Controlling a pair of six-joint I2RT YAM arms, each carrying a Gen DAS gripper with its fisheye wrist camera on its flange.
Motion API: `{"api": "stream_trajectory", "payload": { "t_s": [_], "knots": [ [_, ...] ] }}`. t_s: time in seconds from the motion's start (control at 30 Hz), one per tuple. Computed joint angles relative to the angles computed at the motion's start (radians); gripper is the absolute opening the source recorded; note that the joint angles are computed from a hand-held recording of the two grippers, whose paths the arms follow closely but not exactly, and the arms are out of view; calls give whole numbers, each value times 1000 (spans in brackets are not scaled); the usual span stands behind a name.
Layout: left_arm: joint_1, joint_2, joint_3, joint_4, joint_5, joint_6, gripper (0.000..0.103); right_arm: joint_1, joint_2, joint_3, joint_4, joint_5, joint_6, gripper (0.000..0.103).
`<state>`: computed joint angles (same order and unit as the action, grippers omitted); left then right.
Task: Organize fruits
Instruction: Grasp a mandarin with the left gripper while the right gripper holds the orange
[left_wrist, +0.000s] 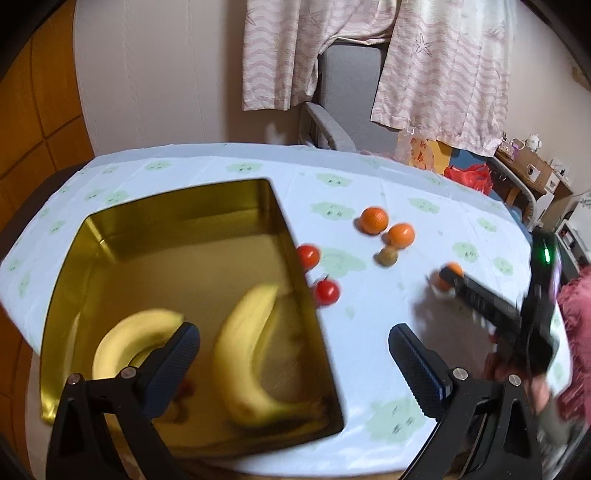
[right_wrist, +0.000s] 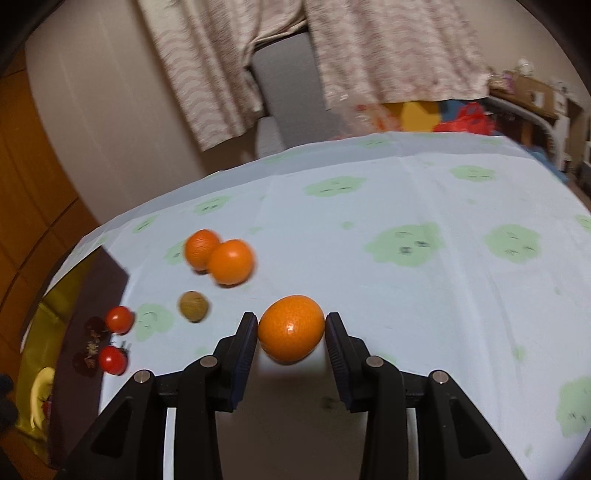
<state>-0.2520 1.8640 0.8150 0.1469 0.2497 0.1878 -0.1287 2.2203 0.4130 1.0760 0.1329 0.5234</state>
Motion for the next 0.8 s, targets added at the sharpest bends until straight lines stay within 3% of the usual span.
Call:
{"api": "stream_trajectory", "payload": {
  "t_s": [0.1,0.3,0.5,0.6,0.8],
  "knots": [
    [-63,41,95,-44,-37,-57,103,12,21,-30,59,37,15,38],
    [-169,187,332,-132,-71,-122,103,-7,66,-55,160,8,32,38],
    [-227,417,682,-292,-47,-226,103,-47,121,-67,261,-67,53,39],
    [-234,522,831,-366,-4,-266,100,-56,132,-59,260,-90,57,39],
    [-259,723,1124,-521,10,-282,81,-71,157,-63,304,-115,64,39]
  ]
}}
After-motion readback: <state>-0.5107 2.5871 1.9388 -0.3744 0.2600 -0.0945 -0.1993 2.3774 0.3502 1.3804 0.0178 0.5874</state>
